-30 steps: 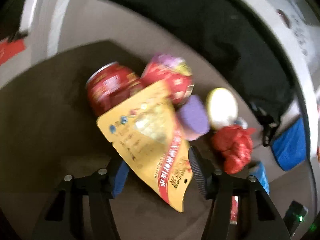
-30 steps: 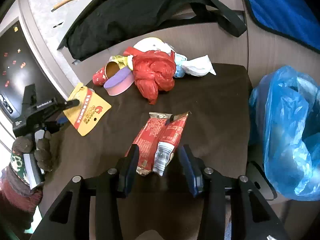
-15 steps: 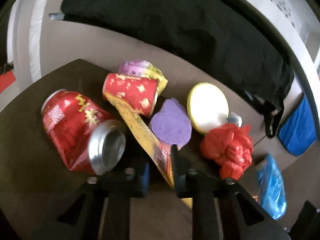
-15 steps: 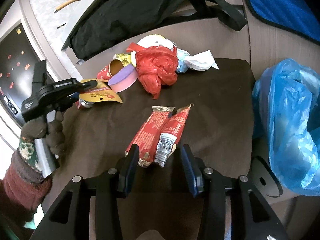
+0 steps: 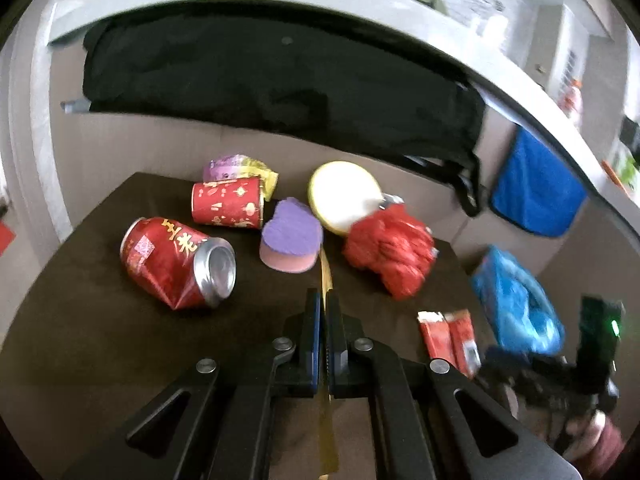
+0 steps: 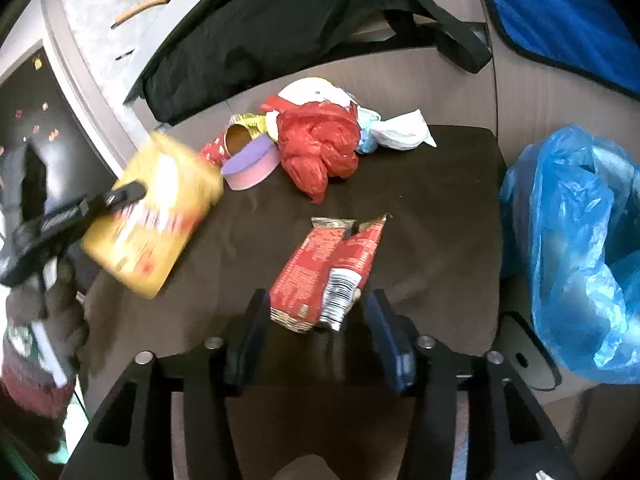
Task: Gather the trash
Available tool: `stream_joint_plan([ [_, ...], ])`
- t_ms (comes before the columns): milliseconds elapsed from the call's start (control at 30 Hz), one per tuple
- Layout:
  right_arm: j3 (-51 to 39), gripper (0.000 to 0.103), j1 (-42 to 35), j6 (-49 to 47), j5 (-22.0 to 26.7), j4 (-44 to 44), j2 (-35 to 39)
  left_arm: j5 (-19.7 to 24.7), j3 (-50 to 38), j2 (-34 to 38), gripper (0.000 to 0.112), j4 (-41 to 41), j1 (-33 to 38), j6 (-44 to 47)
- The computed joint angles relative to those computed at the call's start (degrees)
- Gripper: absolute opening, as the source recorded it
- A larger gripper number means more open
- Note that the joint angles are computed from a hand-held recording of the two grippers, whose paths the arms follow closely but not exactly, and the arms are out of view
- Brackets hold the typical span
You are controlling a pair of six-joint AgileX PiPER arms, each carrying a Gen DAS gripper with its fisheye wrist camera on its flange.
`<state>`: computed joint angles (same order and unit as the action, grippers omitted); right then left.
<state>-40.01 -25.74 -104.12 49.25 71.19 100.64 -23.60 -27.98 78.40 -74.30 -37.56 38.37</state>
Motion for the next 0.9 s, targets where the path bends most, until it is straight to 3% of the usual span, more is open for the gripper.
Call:
stream_joint_plan([
  [133,-1.4,0.051,1.9,5.2,-1.6,-0.9,0.3,-3.9,0.5,0.4,0.002,-7.3,-5.1,6.1],
  [333,-1.4,0.051,9.5,8.6,-11.9,0.6,-1.1,-7.0,3.9,-2.3,0.007,-7.1,-5.4,3.5],
  [367,-1.5,0.051,11.4,9.0,-14.1,0.6,-1.3,-7.5,4.7,-3.9,0.014,-7.3,-5.0,3.9],
  [467,-2.7,0.052,16.0,12.3,-18.2,-1.4,-0.6,-6.3,7.4,-10.0,0.056,-7.3,-2.1,5.5],
  [633,-5.0,0.057,22.9,18.8,-25.0,-5.4,1.0,-6.2,10.9,-15.6,0.064,-11.4,0.6,11.2],
  [767,-7.5,0.072,25.8,25.6,-26.4,-10.0,2.6,1.8,11.3,-10.1,0.067,-6.2,4.7,10.0],
  [900,-8.1,0.078,29.4,29.7,-31.0,-13.5,3.4,5.2,8.5,-0.2,0.067,-2.1,4.3,9.3],
])
